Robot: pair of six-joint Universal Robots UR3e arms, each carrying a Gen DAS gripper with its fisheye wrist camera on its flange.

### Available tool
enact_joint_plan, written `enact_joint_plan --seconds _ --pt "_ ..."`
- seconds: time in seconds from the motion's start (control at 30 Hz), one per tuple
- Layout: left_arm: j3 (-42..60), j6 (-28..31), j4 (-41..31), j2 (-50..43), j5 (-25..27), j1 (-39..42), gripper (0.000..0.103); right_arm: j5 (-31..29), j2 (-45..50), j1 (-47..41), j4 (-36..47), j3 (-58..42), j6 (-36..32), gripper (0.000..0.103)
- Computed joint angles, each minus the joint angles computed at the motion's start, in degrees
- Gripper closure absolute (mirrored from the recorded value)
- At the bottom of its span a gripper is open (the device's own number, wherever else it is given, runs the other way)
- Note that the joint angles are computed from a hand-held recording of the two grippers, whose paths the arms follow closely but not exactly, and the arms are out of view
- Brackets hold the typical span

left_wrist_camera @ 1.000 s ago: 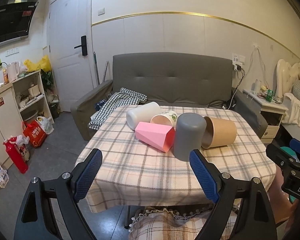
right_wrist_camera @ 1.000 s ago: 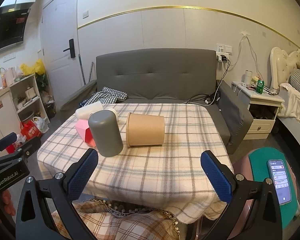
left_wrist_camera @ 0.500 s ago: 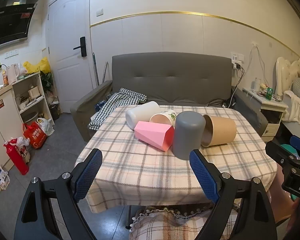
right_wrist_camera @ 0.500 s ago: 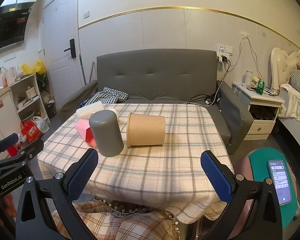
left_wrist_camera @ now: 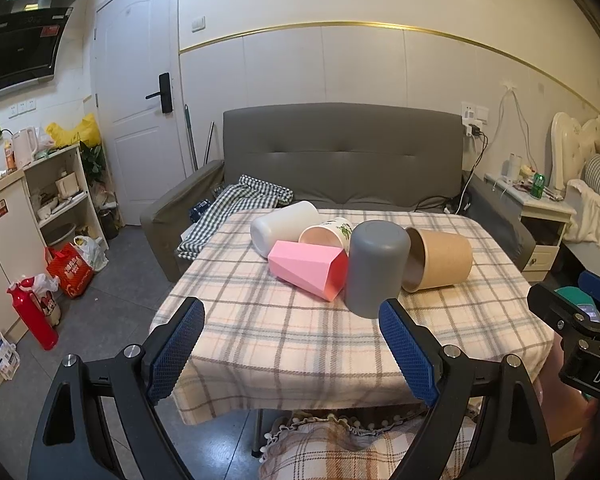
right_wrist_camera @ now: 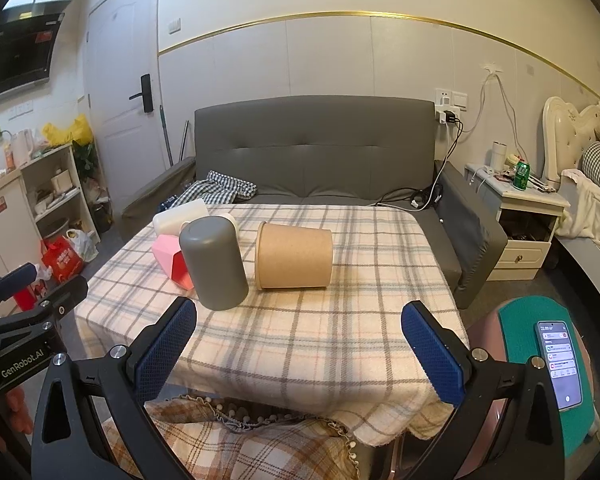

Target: Flip cup upside down

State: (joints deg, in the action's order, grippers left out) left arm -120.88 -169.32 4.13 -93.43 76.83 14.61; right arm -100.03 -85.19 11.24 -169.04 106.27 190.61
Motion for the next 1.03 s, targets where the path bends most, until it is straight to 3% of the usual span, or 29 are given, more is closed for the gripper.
enact_joint_plan --seconds 1.03 --pt "-0.8 1.7 -1.1 0.7 -1.8 1.2 0.011 0.3 0.9 0.2 -0.6 0.4 0.2 0.000"
